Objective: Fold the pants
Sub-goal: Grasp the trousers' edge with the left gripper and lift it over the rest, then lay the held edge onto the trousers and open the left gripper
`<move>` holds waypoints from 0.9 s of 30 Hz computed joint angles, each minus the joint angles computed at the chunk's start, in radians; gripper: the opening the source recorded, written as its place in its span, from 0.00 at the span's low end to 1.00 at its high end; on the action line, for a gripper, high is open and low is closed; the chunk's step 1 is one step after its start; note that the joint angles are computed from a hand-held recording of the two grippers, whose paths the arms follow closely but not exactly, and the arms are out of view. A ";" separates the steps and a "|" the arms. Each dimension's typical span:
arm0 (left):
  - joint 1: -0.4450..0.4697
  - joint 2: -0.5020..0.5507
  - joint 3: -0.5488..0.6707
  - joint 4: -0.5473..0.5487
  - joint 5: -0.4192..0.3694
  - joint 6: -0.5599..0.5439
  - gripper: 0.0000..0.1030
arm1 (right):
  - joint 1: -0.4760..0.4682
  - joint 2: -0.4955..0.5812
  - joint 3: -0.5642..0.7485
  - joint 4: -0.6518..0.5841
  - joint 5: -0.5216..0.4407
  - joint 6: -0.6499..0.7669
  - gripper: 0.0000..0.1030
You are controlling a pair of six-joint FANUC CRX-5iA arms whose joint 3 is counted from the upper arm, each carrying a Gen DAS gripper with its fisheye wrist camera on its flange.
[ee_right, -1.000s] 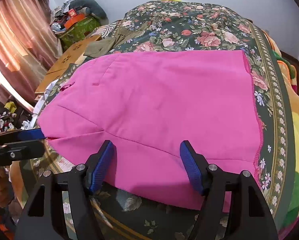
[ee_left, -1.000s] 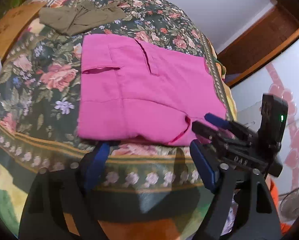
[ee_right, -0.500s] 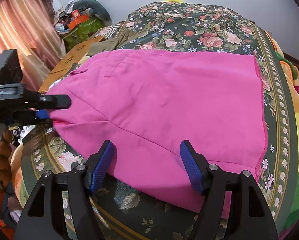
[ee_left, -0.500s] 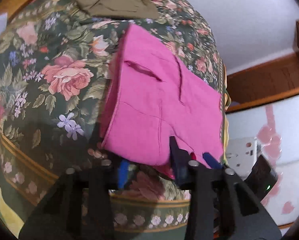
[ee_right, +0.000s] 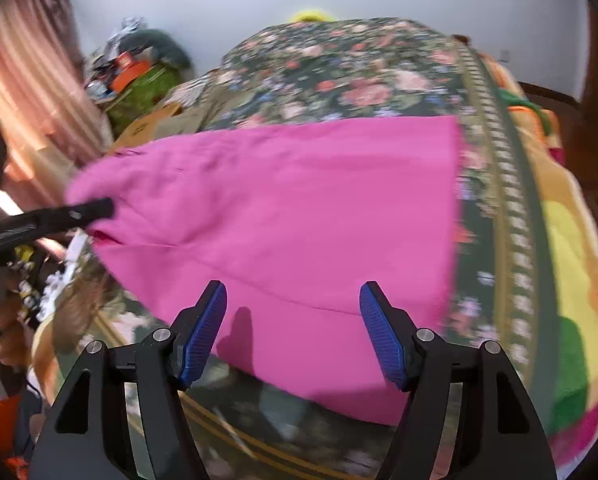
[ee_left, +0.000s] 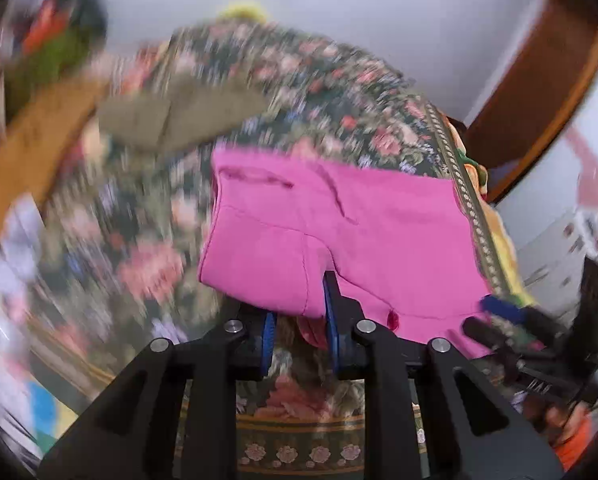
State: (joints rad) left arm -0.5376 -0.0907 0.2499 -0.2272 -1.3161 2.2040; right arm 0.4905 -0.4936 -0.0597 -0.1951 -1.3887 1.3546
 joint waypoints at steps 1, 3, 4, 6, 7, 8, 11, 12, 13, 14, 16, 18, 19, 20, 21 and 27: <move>-0.045 0.023 0.051 -0.069 -0.027 -0.018 0.20 | -0.010 -0.006 -0.005 0.009 -0.004 -0.003 0.63; -0.129 0.068 0.141 -0.191 -0.071 -0.069 0.20 | -0.033 -0.015 -0.018 0.019 -0.015 -0.005 0.63; -0.157 0.088 0.175 -0.224 -0.079 -0.102 0.20 | -0.039 -0.017 -0.024 0.023 -0.019 -0.005 0.63; -0.192 0.120 0.222 -0.246 -0.076 -0.172 0.20 | -0.050 -0.017 -0.047 0.031 -0.033 -0.011 0.63; -0.195 0.134 0.236 -0.232 -0.065 -0.202 0.20 | -0.051 -0.025 -0.062 0.035 -0.028 -0.012 0.64; -0.197 0.152 0.254 -0.210 -0.057 -0.239 0.19 | -0.045 -0.045 -0.083 0.041 -0.004 -0.012 0.64; -0.167 0.192 0.279 -0.083 -0.025 -0.316 0.18 | -0.046 -0.047 -0.081 0.043 0.000 -0.016 0.64; -0.137 0.205 0.276 0.007 -0.008 -0.351 0.17 | -0.059 -0.046 -0.078 0.033 -0.001 -0.006 0.64; -0.115 0.220 0.274 0.080 -0.003 -0.378 0.17 | -0.075 -0.043 -0.074 0.017 0.000 0.006 0.64; -0.097 0.237 0.276 0.140 -0.003 -0.397 0.17 | -0.092 -0.043 -0.070 0.004 -0.003 0.012 0.63; -0.078 0.272 0.289 0.223 -0.013 -0.414 0.17 | -0.133 -0.043 -0.060 -0.020 -0.015 0.017 0.63; -0.068 0.294 0.289 0.271 -0.014 -0.425 0.16 | -0.174 -0.047 -0.055 -0.042 -0.020 0.016 0.63; -0.063 0.304 0.286 0.294 -0.013 -0.428 0.16 | -0.199 -0.048 -0.050 -0.054 -0.024 0.017 0.63; -0.060 0.313 0.284 0.312 -0.014 -0.428 0.16 | -0.227 -0.049 -0.046 -0.065 -0.029 0.020 0.63; -0.061 0.318 0.281 0.324 -0.014 -0.425 0.16 | -0.243 -0.052 -0.044 -0.067 -0.031 0.018 0.64; -0.077 0.354 0.281 0.360 -0.006 -0.432 0.16 | -0.308 -0.065 -0.034 -0.070 -0.051 0.022 0.63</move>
